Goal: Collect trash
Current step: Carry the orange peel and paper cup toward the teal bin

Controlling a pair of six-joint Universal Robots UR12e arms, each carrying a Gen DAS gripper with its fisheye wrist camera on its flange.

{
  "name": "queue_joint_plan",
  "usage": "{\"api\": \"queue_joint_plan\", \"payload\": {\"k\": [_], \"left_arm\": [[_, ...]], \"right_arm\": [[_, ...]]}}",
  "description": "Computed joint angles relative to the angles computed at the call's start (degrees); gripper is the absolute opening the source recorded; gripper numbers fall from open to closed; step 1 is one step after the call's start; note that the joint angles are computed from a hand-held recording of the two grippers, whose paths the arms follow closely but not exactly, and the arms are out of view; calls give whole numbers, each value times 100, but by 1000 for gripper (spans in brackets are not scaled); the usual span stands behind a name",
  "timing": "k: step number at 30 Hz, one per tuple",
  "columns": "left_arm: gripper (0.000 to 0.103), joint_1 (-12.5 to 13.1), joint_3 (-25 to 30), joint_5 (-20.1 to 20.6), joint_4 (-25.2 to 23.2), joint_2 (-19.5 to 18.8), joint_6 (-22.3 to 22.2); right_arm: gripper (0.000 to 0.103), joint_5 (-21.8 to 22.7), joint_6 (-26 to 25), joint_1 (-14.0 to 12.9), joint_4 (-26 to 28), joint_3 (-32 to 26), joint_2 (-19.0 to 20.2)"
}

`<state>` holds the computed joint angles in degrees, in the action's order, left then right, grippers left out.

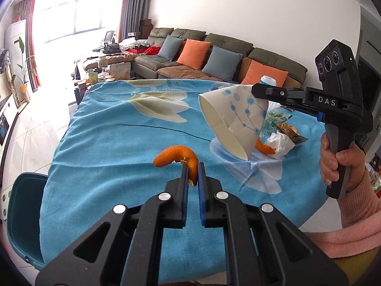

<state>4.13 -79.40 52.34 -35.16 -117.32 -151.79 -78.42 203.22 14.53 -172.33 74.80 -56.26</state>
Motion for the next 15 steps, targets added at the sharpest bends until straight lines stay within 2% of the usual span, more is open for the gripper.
{"api": "queue_joint_plan", "payload": {"k": [15], "left_arm": [[8,357,-165,426,495,117,-519]], "right_arm": [[8,714,-211,162,712,-1082,637]]}}
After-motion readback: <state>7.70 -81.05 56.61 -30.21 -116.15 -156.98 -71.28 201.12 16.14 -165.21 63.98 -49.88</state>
